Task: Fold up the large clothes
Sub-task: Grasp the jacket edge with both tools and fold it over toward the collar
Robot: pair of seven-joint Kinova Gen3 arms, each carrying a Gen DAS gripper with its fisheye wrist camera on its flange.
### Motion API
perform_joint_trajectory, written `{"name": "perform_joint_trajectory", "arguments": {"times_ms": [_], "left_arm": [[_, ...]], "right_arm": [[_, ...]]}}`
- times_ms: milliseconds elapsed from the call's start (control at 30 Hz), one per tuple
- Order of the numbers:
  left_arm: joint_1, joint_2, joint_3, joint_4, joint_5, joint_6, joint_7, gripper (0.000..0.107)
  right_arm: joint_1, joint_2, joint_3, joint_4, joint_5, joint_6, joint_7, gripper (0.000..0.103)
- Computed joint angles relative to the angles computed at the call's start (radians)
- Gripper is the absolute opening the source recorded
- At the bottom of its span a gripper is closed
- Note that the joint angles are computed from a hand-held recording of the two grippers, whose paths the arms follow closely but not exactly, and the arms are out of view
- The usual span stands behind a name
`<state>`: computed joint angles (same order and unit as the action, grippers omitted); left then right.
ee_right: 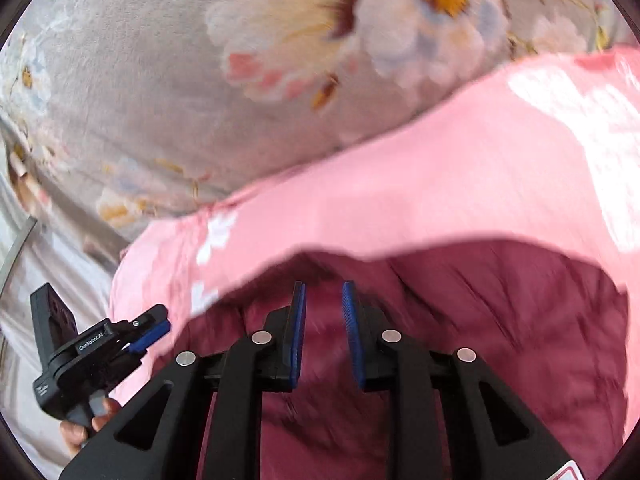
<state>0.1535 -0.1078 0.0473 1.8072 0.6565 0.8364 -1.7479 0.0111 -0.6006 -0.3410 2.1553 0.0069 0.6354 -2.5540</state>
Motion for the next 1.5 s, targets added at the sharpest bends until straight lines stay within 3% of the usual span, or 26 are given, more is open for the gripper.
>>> {"name": "perform_joint_trajectory", "arguments": {"times_ms": [100, 200, 233, 267, 333, 433, 500, 600, 633, 667, 733, 800, 933, 1033, 1133, 1200, 1300, 1367, 1500], "left_arm": [[0.000, 0.069, 0.029, -0.069, 0.006, 0.004, 0.083, 0.030], [0.010, 0.077, 0.023, -0.069, 0.046, 0.024, 0.068, 0.030], [0.016, 0.066, 0.019, -0.058, 0.047, 0.032, 0.047, 0.033], [0.012, 0.066, 0.032, -0.053, 0.040, 0.038, 0.030, 0.038], [0.006, 0.079, 0.026, -0.036, 0.073, 0.055, 0.009, 0.064], [-0.030, 0.124, -0.001, -0.007, 0.188, 0.088, 0.009, 0.064], [-0.052, 0.155, 0.004, -0.004, 0.209, 0.086, 0.036, 0.064], [-0.122, 0.197, 0.087, -0.036, 0.175, 0.108, 0.085, 0.061], [-0.117, 0.207, 0.096, -0.057, 0.135, 0.113, 0.119, 0.050], [-0.094, 0.214, 0.087, -0.072, 0.094, 0.111, 0.145, 0.043], [-0.010, 0.215, 0.022, -0.088, 0.013, 0.107, 0.166, 0.009], [0.026, 0.220, 0.002, -0.111, -0.061, 0.125, 0.189, 0.007], [0.014, 0.217, 0.087, -0.107, -0.216, 0.104, 0.206, 0.006], [0.108, 0.188, 0.066, -0.084, -0.338, 0.042, 0.249, 0.006], [0.124, 0.161, 0.109, -0.043, -0.440, -0.032, 0.285, 0.006], [0.130, 0.140, 0.112, 0.002, -0.452, -0.097, 0.267, 0.006], [0.130, 0.120, 0.110, 0.046, -0.436, -0.159, 0.228, 0.006], [0.133, 0.104, 0.111, 0.079, -0.435, -0.206, 0.217, 0.007], [0.149, 0.090, 0.124, 0.107, -0.502, -0.257, 0.271, 0.007]], "right_arm": [[0.030, 0.063, -0.015, -0.025, 0.013, -0.065, -0.020, 0.021], [-0.026, 0.096, 0.026, -0.035, -0.003, -0.061, -0.002, 0.022], [-0.061, 0.095, 0.051, -0.025, -0.014, -0.066, 0.019, 0.027], [-0.097, 0.096, 0.077, -0.012, -0.030, -0.075, 0.039, 0.040], [-0.160, 0.091, 0.143, 0.026, -0.083, -0.108, 0.075, 0.053], [-0.261, 0.066, 0.282, 0.127, -0.205, -0.230, 0.093, 0.053], [-0.318, 0.053, 0.375, 0.185, -0.286, -0.312, 0.114, 0.053], [-0.352, 0.066, 0.454, 0.224, -0.354, -0.370, 0.137, 0.053], [-0.358, 0.072, 0.475, 0.223, -0.377, -0.362, 0.147, 0.047], [-0.347, 0.077, 0.477, 0.216, -0.384, -0.337, 0.143, 0.031], [-0.274, 0.095, 0.427, 0.179, -0.348, -0.256, 0.150, 0.007], [-0.193, 0.108, 0.334, 0.143, -0.267, -0.175, 0.157, 0.004], [-0.110, 0.163, 0.172, 0.083, -0.122, -0.020, 0.120, 0.002], [-0.068, 0.171, 0.074, 0.080, -0.036, 0.003, 0.085, 0.000], [-0.043, 0.186, -0.012, 0.053, 0.057, 0.040, 0.026, 0.000], [-0.045, 0.188, -0.055, 0.023, 0.107, 0.095, -0.012, 0.002], [-0.066, 0.106, -0.092, 0.006, 0.145, 0.132, -0.070, 0.009], [-0.021, 0.084, -0.178, -0.028, 0.219, 0.157, -0.125, 0.009], [0.075, 0.203, -0.345, -0.121, 0.368, 0.278, -0.175, 0.009]]}}
